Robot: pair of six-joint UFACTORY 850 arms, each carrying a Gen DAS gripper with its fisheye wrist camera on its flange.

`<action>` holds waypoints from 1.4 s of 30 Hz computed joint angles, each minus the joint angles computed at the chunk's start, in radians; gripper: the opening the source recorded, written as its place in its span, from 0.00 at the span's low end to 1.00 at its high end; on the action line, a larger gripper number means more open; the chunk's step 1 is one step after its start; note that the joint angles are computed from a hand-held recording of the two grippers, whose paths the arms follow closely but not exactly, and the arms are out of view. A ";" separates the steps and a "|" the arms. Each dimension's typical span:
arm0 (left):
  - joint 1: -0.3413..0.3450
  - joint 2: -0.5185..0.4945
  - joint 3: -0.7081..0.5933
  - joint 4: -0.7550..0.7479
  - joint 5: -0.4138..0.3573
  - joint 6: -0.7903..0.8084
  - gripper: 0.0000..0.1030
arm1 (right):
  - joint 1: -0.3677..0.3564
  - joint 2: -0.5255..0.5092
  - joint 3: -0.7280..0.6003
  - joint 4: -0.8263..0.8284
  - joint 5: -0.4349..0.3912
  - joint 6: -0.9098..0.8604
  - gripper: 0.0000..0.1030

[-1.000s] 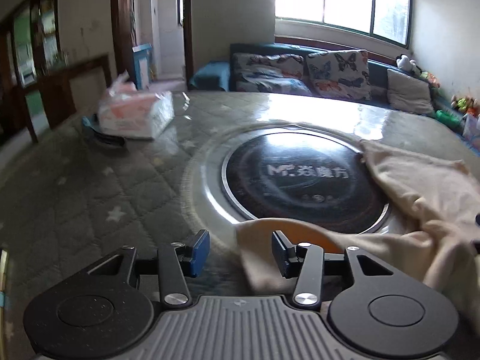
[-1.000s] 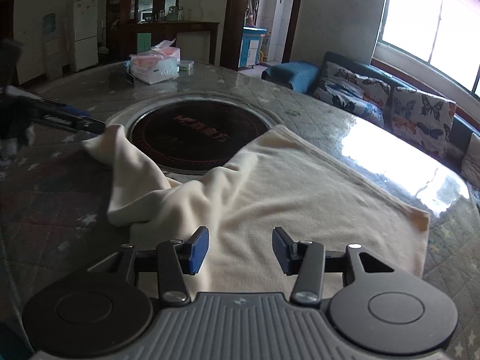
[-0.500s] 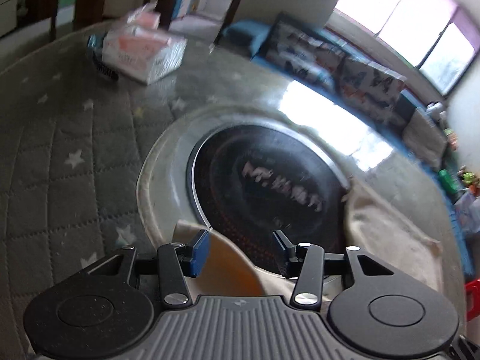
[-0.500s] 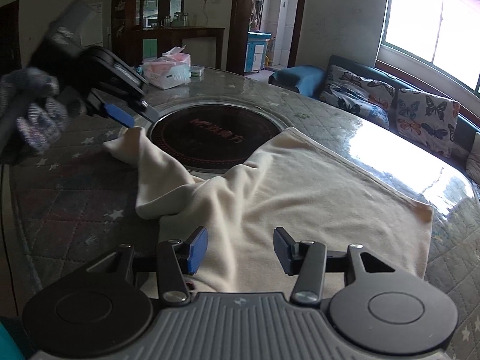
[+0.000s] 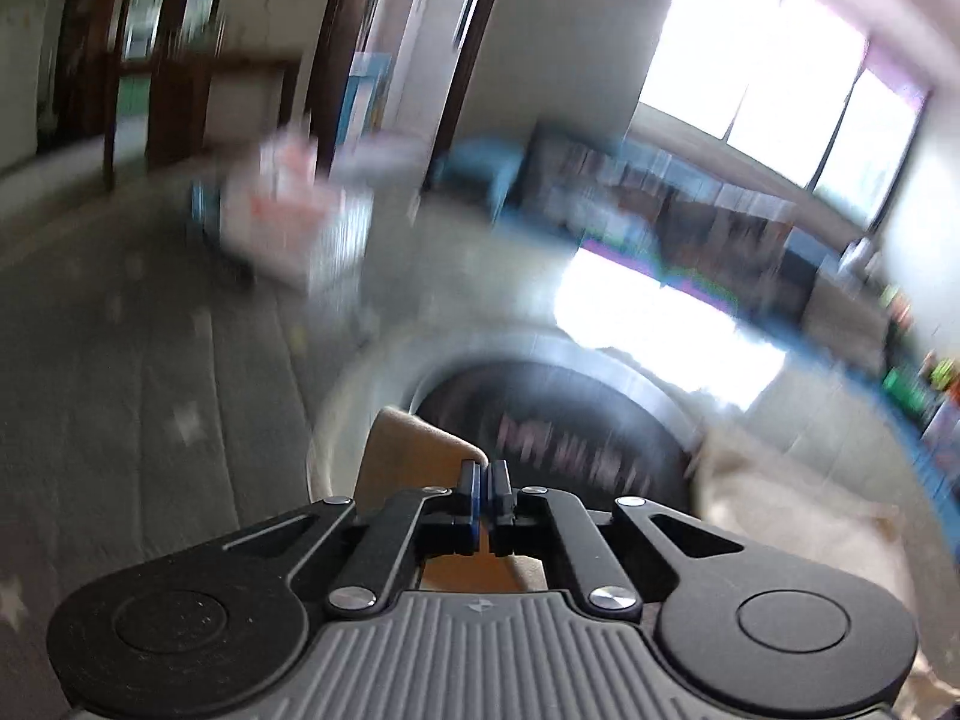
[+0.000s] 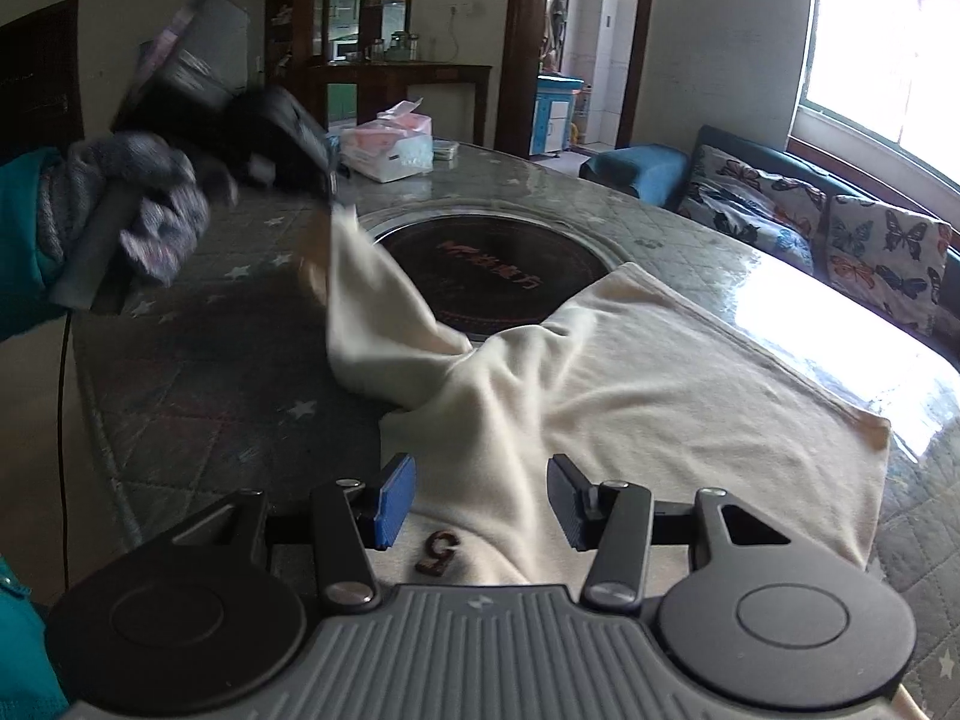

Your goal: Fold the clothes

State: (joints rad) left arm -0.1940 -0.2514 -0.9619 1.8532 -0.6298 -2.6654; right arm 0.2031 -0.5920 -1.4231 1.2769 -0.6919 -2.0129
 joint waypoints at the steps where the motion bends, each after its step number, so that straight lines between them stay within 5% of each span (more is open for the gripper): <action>1: -0.011 0.022 0.038 0.079 -0.055 -0.065 0.02 | 0.000 -0.001 0.000 -0.008 -0.004 0.006 0.49; 4: -0.016 0.048 0.099 0.135 -0.090 -0.080 0.03 | 0.003 -0.009 -0.008 -0.050 -0.013 0.043 0.49; 15: 0.036 -0.008 0.107 -0.067 0.014 0.044 0.03 | 0.024 -0.007 0.015 -0.140 0.002 0.086 0.47; 18: 0.036 -0.004 0.109 -0.066 0.004 0.045 0.03 | 0.026 -0.006 0.017 -0.143 0.001 0.088 0.34; 20: 0.028 0.003 0.114 -0.060 -0.026 0.040 0.03 | 0.022 -0.009 0.005 -0.160 -0.029 0.112 0.11; 21: 0.022 0.008 0.117 -0.052 -0.051 0.033 0.02 | 0.019 -0.014 -0.007 -0.179 -0.054 0.136 0.08; 27: 0.043 0.005 0.106 -0.126 -0.024 0.136 0.04 | 0.013 -0.021 -0.029 -0.245 -0.095 0.165 0.09; 30: 0.059 0.010 0.110 -0.113 -0.003 0.125 0.06 | 0.012 -0.019 -0.034 -0.237 -0.117 0.151 0.19; 32: 0.062 0.000 0.095 -0.115 -0.004 0.158 0.25 | 0.015 -0.020 -0.039 -0.222 -0.125 0.136 0.34; 34: 0.064 -0.023 0.067 -0.136 -0.003 0.216 0.50 | 0.021 -0.021 -0.043 -0.200 -0.126 0.119 0.35; 35: 0.067 -0.035 0.054 -0.144 0.004 0.240 0.52 | 0.026 -0.023 -0.046 -0.187 -0.119 0.112 0.36; 39: 0.076 -0.076 0.011 -0.194 0.040 0.340 0.45 | 0.051 -0.029 -0.045 -0.136 -0.075 0.071 0.36; 40: 0.077 -0.085 0.002 -0.210 0.048 0.363 0.28 | 0.058 -0.030 -0.043 -0.125 -0.065 0.056 0.36; 42: 0.075 -0.087 0.002 -0.188 0.046 0.349 0.14 | 0.069 -0.032 -0.039 -0.119 -0.060 0.030 0.36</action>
